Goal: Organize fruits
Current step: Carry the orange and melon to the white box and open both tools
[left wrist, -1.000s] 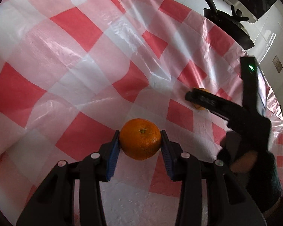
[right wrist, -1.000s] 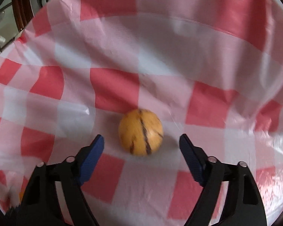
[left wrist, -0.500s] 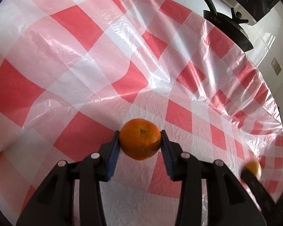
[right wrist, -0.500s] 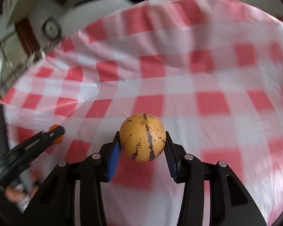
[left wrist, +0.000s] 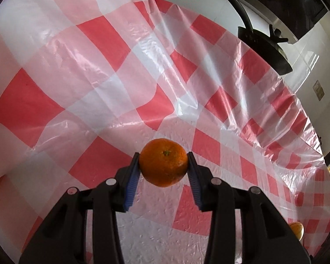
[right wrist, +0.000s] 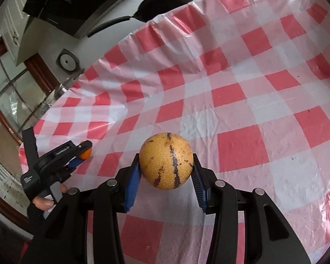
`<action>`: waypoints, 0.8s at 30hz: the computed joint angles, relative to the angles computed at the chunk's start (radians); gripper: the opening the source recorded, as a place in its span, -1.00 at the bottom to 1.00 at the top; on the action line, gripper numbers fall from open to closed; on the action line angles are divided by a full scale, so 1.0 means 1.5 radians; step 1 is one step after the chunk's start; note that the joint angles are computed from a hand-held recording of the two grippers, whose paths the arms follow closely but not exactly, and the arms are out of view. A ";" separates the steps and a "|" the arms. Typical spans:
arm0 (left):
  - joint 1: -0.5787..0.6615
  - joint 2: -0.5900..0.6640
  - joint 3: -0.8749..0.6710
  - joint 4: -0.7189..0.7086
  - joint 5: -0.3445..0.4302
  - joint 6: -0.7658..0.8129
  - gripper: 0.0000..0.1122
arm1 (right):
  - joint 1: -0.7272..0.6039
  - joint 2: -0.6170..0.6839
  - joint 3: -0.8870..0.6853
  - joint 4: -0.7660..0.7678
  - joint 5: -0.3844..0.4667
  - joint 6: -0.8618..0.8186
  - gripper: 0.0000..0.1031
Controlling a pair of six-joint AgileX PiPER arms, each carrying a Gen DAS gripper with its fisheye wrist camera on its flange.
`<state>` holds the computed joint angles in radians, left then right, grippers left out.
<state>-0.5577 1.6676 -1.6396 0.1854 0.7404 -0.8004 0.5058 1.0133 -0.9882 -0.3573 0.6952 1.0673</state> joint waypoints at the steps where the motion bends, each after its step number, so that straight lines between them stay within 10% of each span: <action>1: 0.000 -0.004 0.005 0.001 -0.005 -0.002 -0.26 | -0.007 -0.002 0.003 0.014 -0.008 -0.012 -0.15; 13: -0.007 -0.039 0.005 0.050 0.049 -0.076 -0.26 | -0.048 -0.008 0.015 0.109 -0.049 -0.105 -0.15; 24: -0.193 -0.324 0.195 0.242 0.189 -0.211 -0.26 | -0.047 0.004 -0.001 0.114 -0.025 -0.115 -0.15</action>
